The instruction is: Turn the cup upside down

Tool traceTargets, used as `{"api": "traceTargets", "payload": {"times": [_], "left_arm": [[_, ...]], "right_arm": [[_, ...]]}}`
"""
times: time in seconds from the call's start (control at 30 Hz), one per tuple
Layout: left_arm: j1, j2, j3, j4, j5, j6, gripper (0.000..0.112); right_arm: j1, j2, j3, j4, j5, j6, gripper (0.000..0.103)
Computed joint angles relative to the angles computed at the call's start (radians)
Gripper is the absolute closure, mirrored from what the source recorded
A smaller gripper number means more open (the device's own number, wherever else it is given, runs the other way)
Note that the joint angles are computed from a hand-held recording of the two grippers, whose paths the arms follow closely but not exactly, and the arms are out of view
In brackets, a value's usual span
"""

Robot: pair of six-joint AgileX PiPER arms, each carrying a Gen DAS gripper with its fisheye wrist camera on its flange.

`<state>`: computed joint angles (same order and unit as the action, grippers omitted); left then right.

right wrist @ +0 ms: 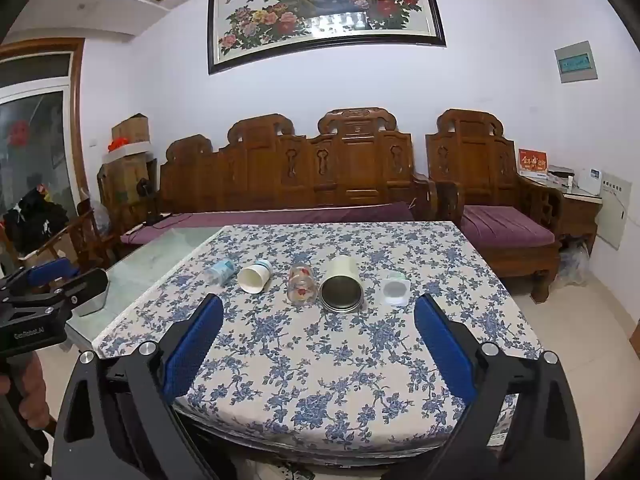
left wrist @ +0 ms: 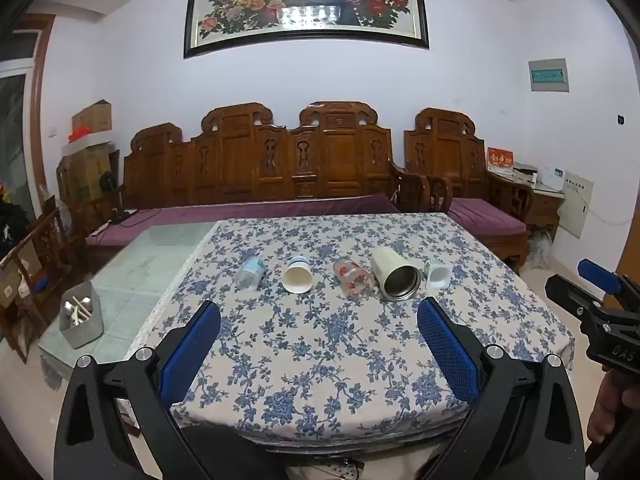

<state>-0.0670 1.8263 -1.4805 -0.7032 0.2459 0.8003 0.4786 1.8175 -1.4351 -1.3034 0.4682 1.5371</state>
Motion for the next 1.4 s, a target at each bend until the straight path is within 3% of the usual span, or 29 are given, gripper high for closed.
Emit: {"api": "traceTargets", "payload": {"times": [1.4], "left_arm": [[0.012,-0.017,-0.012,-0.094,0.000,0.078,0.017]], "right_arm": [[0.001,-0.006,-0.006,-0.004,-0.007,0.018,0.006]]}}
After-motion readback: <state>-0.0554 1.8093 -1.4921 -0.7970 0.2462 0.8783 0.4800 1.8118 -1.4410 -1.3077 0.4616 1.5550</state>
